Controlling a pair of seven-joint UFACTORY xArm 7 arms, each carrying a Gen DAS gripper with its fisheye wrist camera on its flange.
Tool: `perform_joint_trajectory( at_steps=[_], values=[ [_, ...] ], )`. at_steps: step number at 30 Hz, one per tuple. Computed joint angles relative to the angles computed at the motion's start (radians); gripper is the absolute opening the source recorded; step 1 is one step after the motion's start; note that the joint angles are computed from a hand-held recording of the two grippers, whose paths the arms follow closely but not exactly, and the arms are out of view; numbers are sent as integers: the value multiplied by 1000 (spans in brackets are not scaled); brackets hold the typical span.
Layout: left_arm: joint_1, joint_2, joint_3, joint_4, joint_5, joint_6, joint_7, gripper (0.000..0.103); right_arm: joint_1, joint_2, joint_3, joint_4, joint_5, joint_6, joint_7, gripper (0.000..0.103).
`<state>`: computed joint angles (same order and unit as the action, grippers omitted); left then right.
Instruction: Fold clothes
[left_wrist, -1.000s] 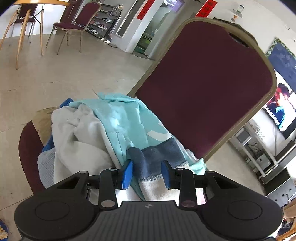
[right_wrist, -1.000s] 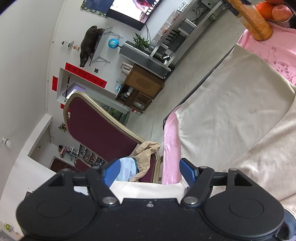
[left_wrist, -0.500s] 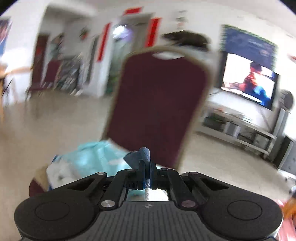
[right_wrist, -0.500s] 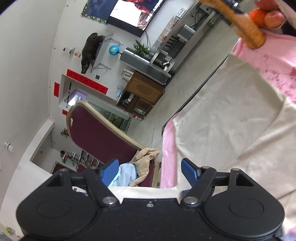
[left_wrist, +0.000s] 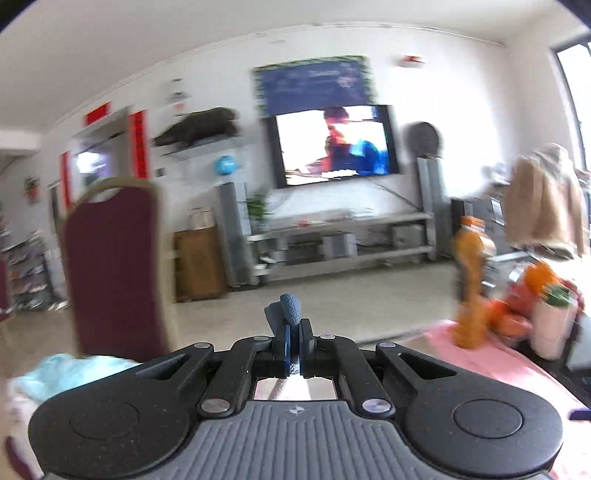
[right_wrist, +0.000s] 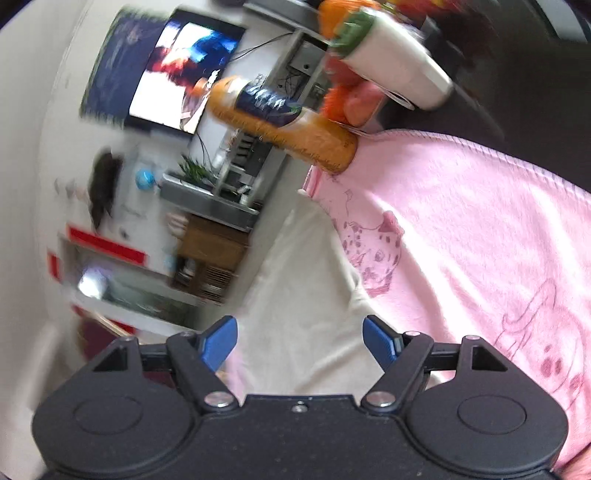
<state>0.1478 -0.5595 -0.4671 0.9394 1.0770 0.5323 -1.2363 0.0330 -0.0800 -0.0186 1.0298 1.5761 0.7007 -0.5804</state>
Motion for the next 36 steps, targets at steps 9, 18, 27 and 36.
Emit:
perform_joint_trajectory(
  at_steps=[9,18,27,36],
  values=[
    [-208,373,-105,86,-238,108,191,21,-22,26,-12,14,-42,40,17,75],
    [-223,81,198,-147,-424,167,397,36,6,21,28,30,-255,1,41,77],
    [-126,217,293,-114,-517,407,429,34,117,125,107,112,-803,-135,322,41],
    [-161,242,323,-100,-485,430,434,40,199,195,139,121,-1357,-230,514,55]
  ],
)
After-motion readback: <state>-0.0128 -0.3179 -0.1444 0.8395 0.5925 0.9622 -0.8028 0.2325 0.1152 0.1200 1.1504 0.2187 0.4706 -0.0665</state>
